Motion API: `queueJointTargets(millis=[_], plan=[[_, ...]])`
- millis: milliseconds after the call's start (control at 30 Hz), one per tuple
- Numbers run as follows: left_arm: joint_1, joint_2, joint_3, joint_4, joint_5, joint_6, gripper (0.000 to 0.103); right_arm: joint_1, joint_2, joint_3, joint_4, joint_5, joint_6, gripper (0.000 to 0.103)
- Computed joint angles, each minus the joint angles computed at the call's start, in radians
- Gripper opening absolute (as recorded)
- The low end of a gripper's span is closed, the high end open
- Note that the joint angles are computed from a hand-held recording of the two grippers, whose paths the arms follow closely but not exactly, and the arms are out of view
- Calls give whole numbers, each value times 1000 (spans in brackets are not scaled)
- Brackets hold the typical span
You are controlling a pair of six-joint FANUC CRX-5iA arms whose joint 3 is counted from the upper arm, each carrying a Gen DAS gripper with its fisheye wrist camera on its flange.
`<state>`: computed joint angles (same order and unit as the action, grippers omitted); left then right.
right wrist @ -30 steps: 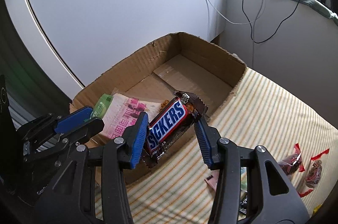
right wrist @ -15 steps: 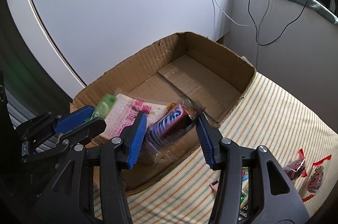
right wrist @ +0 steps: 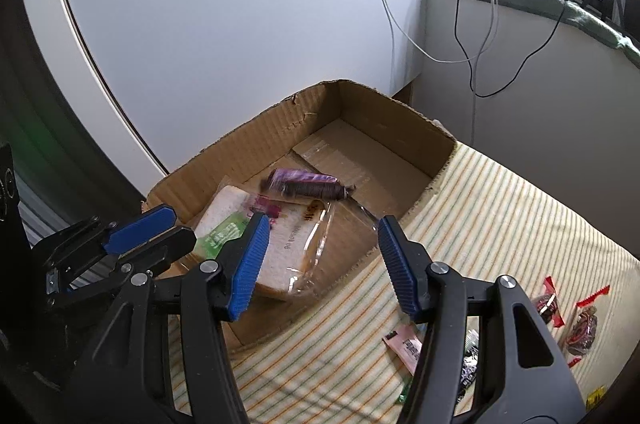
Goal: Organize snacks
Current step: 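Open both grippers and move them back over the snacks, then grasp the black candy packet with the left gripper while the right gripper grasps another Snickers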
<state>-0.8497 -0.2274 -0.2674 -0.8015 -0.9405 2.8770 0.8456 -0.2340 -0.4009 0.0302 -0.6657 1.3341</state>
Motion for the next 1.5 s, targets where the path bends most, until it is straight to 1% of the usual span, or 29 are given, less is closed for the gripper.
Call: queueJointTargets(millis=[200,367,433,467,500,567,667,700,767,867,967,1000,1067,1100,1167,1233,1300,1367,1433,1500], plan=[[-37,8,20,-19,-22,13,25,-1,-63,-45,35,-8,-37,59],[-64,19,36,-29,-22,17,25,-9,-128,-103,88,-19,-85,60],[-73,26,42,-27,-14,16,25,-24,-158,-124,93,-26,-97,64],[-77,29,44,-27,-11,16,25,-33,-177,-141,103,-28,-111,75],[-77,34,47,-22,-3,10,25,-42,-202,-163,121,-25,-131,80],[-81,46,54,-13,10,2,25,-62,-239,-193,138,-28,-151,80],[-83,65,61,8,41,-13,25,-113,-292,-222,123,-52,-148,81],[-83,74,65,19,53,-25,26,-132,-310,-234,124,-64,-151,85],[-81,92,75,36,73,-47,33,-167,-342,-254,123,-87,-151,87],[-71,122,87,77,116,-86,33,-220,-382,-279,118,-124,-129,87],[-61,160,104,127,160,-141,33,-229,-435,-333,198,-166,-180,88],[-59,170,110,139,169,-155,33,-222,-458,-360,247,-183,-214,88],[-50,194,122,176,197,-201,33,-218,-495,-396,300,-206,-238,93],[-43,208,128,201,215,-233,33,-216,-522,-420,333,-218,-257,93],[-36,234,142,239,237,-280,33,-224,-553,-443,361,-239,-277,93],[-19,258,147,293,269,-337,33,-279,-568,-441,331,-243,-252,93],[-10,283,156,333,290,-384,33,-369,-569,-419,249,-241,-189,93],[-2,304,163,370,308,-426,33,-434,-568,-411,206,-243,-164,92],[10,325,168,412,324,-469,33,-494,-560,-402,166,-240,-130,86],[21,338,169,446,335,-506,33,-559,-538,-384,101,-243,-77,77]])
